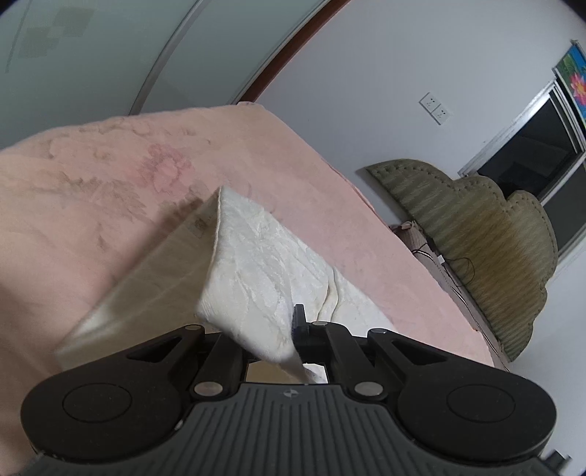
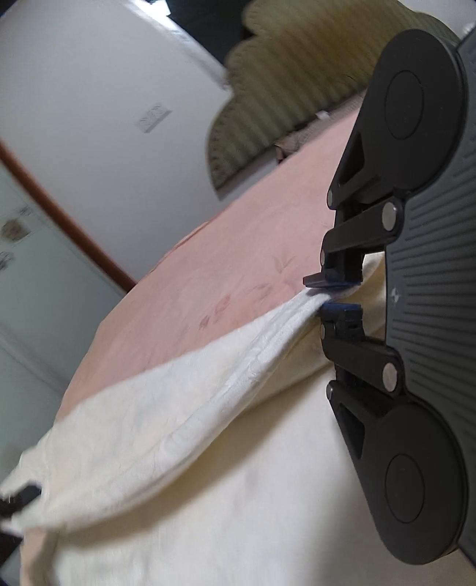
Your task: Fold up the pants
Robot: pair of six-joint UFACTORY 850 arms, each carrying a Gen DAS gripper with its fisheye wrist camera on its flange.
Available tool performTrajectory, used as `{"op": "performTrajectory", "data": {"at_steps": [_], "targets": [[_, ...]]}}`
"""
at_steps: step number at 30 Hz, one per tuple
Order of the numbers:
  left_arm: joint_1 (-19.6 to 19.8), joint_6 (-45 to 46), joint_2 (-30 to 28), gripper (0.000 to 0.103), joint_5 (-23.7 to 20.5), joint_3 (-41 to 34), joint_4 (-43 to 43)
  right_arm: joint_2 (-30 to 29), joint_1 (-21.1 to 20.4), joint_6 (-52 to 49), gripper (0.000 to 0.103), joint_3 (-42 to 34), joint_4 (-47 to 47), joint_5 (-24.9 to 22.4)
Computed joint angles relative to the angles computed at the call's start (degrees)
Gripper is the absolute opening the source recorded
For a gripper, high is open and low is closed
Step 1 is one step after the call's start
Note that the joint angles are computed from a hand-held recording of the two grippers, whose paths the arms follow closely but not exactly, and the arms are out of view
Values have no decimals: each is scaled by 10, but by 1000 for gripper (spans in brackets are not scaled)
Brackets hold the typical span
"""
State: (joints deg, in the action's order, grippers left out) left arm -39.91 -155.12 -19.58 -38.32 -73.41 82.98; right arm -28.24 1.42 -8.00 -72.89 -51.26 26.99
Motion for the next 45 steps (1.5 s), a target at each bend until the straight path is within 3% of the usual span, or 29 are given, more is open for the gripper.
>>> {"op": "performTrajectory", "data": {"at_steps": [4,8,10,18,24,27,31,33,35,38,41,43,45], "targets": [[-6,61,26,5,1,29,-18,76,-24,75,7,81,-106,45],[-13,205,17,7,-7,22,-123,123,-31,104,7,142,-183,50],[-11,247,5,8,-7,17,-165,123,-29,108,7,154,-194,42],[-31,242,-5,17,-73,7,-150,135,-35,192,7,168,-254,52],[-42,315,-25,25,-120,-27,-191,124,-36,226,7,166,-271,48],[-55,330,-35,42,-190,-54,-216,125,-43,256,8,166,-293,56],[-77,335,-74,48,-338,-119,-232,127,-46,282,8,165,-318,57],[-85,349,-93,48,-371,-154,-218,120,-49,320,8,157,-324,67],[-90,377,-106,51,-342,-182,-196,120,-50,348,8,155,-336,69],[-94,444,-139,63,-252,-233,-168,130,-59,406,9,147,-414,75],[-98,534,-199,65,-185,-309,-160,125,-95,559,10,107,-537,143],[-101,600,-245,66,-154,-369,-171,121,-126,611,10,89,-537,173],[-102,666,-289,66,-121,-424,-194,114,-156,648,10,76,-511,165]]}}
